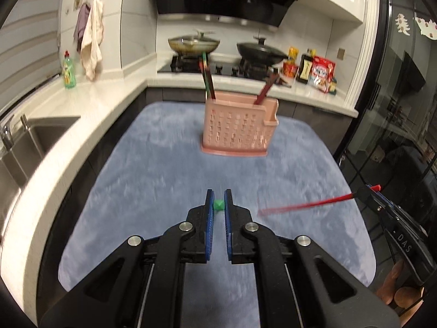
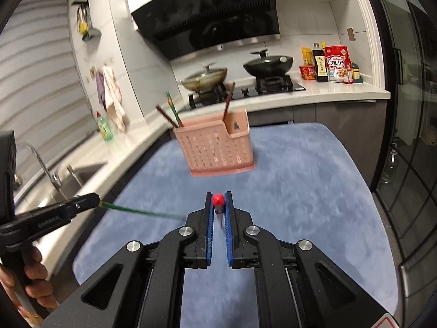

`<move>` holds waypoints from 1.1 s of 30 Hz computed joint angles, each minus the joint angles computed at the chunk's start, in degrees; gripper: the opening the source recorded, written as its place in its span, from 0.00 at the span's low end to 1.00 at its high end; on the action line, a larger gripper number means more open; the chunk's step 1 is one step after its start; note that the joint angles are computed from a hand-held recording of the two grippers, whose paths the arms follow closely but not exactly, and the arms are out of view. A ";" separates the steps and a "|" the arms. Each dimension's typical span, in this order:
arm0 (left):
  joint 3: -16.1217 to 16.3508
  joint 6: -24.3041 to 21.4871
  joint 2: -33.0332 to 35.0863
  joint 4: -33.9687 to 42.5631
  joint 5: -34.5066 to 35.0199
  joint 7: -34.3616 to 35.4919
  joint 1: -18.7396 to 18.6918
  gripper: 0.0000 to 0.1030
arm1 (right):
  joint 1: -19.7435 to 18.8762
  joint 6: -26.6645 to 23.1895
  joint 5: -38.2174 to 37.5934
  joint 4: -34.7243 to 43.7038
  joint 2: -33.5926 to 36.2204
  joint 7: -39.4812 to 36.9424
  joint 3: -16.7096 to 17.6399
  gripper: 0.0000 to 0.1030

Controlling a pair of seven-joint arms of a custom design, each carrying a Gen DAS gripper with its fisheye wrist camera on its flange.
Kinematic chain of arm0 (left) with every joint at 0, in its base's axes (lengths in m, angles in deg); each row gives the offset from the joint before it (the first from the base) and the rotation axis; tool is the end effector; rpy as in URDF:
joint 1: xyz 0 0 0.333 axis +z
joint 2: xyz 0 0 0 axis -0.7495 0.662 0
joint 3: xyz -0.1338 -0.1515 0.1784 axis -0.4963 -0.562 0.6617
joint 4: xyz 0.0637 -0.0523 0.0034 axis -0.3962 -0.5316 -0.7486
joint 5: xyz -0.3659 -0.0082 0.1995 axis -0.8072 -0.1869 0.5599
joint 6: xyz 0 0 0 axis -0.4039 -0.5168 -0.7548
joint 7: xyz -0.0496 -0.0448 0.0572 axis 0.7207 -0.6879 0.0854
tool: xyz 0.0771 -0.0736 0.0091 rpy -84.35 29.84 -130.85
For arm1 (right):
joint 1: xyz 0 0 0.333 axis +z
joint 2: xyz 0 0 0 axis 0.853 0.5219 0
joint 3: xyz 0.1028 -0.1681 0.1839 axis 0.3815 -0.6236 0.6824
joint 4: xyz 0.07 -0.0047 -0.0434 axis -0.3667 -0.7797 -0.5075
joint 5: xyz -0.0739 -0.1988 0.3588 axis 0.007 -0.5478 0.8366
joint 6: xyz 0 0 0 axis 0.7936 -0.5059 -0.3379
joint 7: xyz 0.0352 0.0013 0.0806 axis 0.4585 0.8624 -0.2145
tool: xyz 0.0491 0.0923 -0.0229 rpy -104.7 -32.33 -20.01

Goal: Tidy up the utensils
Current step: 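Carry both chopsticks up to the pink holder and lower them into it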

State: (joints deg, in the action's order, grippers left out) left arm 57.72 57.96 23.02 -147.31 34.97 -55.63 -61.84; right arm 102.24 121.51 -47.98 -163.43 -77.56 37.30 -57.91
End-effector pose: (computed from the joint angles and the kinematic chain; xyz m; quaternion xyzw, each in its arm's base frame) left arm 0.3719 -0.3593 0.6067 -0.7351 0.5226 -0.2961 0.3144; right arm 0.4428 0.2030 0.5604 -0.6988 0.4885 -0.1384 0.5038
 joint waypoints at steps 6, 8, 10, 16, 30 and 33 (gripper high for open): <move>0.58 0.06 3.08 4.06 2.90 0.91 1.60 0.07 | 5.54 -0.30 7.73 7.35 4.82 -5.87 -4.86 0.07; 0.73 -0.07 4.12 5.56 4.27 1.15 1.76 0.07 | 6.02 -0.34 10.25 9.37 6.20 -7.98 -5.16 0.07; 1.12 0.15 5.09 6.99 5.54 1.39 1.87 0.07 | 6.43 -0.55 12.95 11.62 7.68 -10.15 -5.46 0.07; 3.00 1.84 8.34 11.84 8.59 2.72 2.29 0.07 | 7.81 -1.88 23.34 20.81 13.79 -17.51 -7.24 0.07; 9.39 1.84 24.03 34.56 22.44 3.19 -0.71 0.07 | -0.19 -6.42 37.78 54.14 37.86 -21.45 -3.98 0.07; 11.62 1.44 28.01 39.98 24.39 3.93 -2.57 0.07 | -2.44 -6.47 34.92 61.67 43.79 -16.94 -2.85 0.07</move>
State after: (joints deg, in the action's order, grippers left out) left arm 69.34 59.40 51.04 -107.32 59.36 -51.70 -64.41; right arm 99.80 115.05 -13.06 -101.76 -33.77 20.36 -60.76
